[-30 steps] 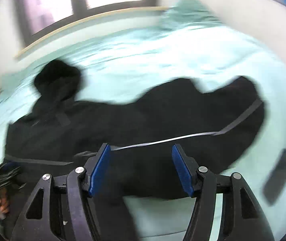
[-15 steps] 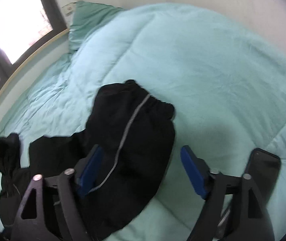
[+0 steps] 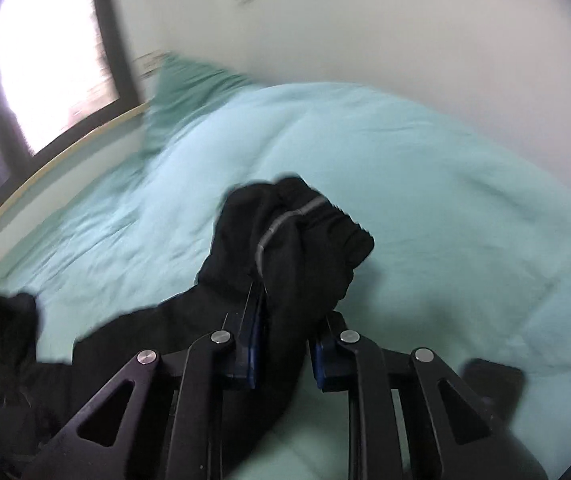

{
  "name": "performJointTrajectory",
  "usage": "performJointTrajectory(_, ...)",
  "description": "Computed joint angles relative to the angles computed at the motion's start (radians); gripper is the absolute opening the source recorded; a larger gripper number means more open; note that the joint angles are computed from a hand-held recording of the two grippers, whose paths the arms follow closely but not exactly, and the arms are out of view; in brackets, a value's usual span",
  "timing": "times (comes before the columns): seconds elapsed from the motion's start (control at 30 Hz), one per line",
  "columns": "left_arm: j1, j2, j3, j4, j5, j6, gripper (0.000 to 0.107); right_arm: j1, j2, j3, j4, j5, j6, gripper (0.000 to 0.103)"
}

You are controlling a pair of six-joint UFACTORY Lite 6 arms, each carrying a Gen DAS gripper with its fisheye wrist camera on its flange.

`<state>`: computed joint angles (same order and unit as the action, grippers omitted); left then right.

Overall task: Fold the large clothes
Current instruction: 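Lift the sleeve with the right tool and lay it across the body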

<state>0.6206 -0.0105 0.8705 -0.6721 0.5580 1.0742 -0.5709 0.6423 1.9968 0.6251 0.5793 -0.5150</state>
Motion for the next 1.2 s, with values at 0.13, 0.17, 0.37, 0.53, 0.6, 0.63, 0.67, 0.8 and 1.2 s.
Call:
performJointTrajectory(0.13, 0.034, 0.092, 0.043, -0.044, 0.01, 0.017, 0.071, 0.016, 0.161, 0.153, -0.245, 0.083, 0.25, 0.024)
performJointTrajectory(0.17, 0.031, 0.093, 0.05, -0.027, 0.014, -0.001, 0.071, 0.033, 0.197, 0.183, -0.306, 0.096, 0.303, 0.024)
performJointTrajectory(0.37, 0.107, 0.051, 0.061, -0.054, 0.135, 0.066, 0.071, 0.035, 0.173, 0.169, -0.199, 0.151, 0.211, 0.023)
performJointTrajectory(0.53, 0.217, -0.001, 0.083, -0.116, 0.253, 0.15, 0.071, 0.069, -0.162, -0.125, 0.061, 0.21, -0.054, 0.021)
performJointTrajectory(0.6, 0.258, -0.012, 0.099, -0.124, 0.294, 0.173, 0.071, 0.14, -0.292, -0.217, 0.041, 0.214, -0.048, 0.021)
performJointTrajectory(0.63, 0.286, -0.022, 0.105, -0.129, 0.322, 0.189, 0.071, 0.197, -0.341, -0.243, 0.008, 0.206, -0.016, 0.021)
performJointTrajectory(0.67, 0.315, -0.03, 0.111, -0.134, 0.351, 0.208, 0.071, 0.246, -0.375, -0.254, -0.023, 0.203, 0.016, 0.021)
performJointTrajectory(0.8, 0.403, -0.034, 0.143, -0.146, 0.417, 0.269, 0.071, 0.495, -0.547, -0.363, -0.18, 0.145, 0.185, 0.021)
performJointTrajectory(1.2, 0.687, 0.13, 0.345, -0.18, 0.624, 0.414, 0.071, 1.362, -0.054, 0.259, -0.728, 0.242, 0.848, 0.021)
